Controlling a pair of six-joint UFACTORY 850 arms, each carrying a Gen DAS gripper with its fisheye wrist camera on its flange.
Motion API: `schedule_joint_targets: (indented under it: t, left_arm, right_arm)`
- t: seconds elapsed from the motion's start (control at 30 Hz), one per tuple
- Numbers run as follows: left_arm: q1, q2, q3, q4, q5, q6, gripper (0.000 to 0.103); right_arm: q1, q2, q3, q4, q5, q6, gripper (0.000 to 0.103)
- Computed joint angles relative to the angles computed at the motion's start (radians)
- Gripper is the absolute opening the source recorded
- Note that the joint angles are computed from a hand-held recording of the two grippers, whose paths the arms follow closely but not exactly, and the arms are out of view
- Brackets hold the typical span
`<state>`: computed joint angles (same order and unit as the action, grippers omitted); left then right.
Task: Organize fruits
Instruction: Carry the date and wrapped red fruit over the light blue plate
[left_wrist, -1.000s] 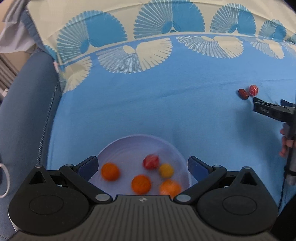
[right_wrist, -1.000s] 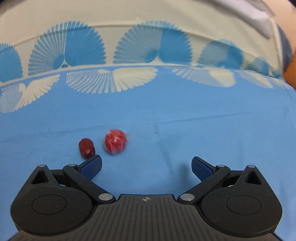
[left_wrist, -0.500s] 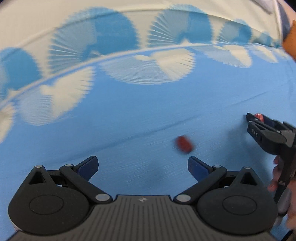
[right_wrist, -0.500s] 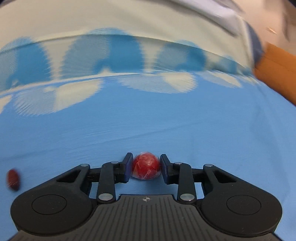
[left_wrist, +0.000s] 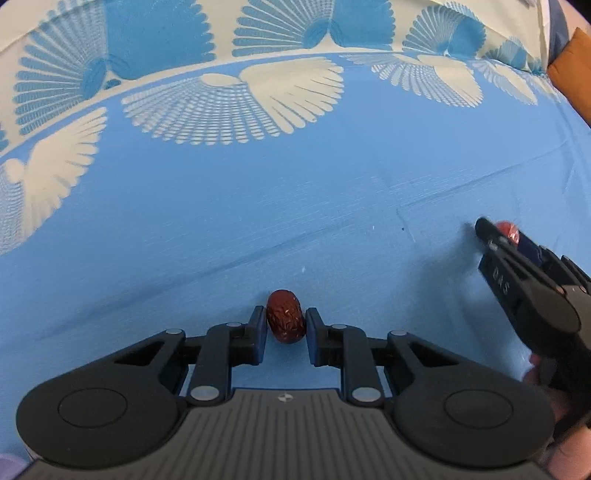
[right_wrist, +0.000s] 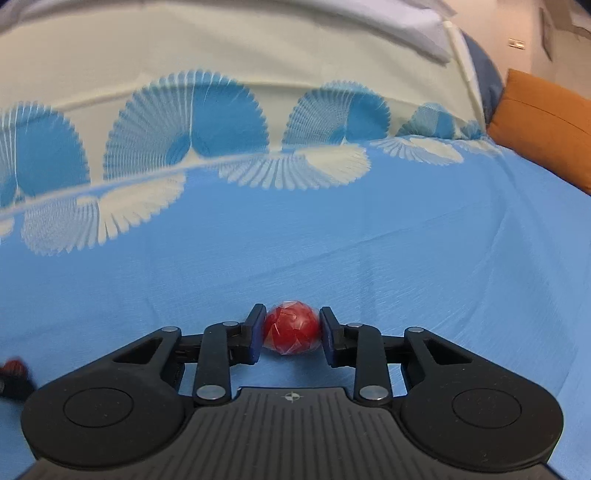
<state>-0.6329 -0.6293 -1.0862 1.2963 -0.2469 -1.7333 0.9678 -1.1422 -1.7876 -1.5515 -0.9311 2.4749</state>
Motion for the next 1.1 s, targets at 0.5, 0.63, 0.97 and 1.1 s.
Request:
schedule_joint_targets:
  t: [0.5, 0.63, 0.97, 1.1]
  left_arm:
    - [-0.206, 0.671, 0.500, -0.223, -0.369, 0.040, 0.024]
    - [-0.314, 0.884, 0.616, -0.355, -0.528, 0.062, 0.024]
    - [-0.747, 1.286, 0.787, -0.590, -0.993, -0.162, 0.024]
    - [-0.946, 1.337, 0.805, -0.659, -1.143, -0.311, 0.024]
  right_arm:
    - [0.273, 0.347, 0.365, -0.175, -0.031, 0.120, 0.033]
    - [0.356, 0.412, 0.409, -0.214, 0.068, 0.130, 0.033]
    - [0.491, 0.438, 0.348, -0.268, 0.204, 0.039, 0.033]
    - [0.543, 0.423, 0.313, -0.272, 0.186, -0.080, 0.033]
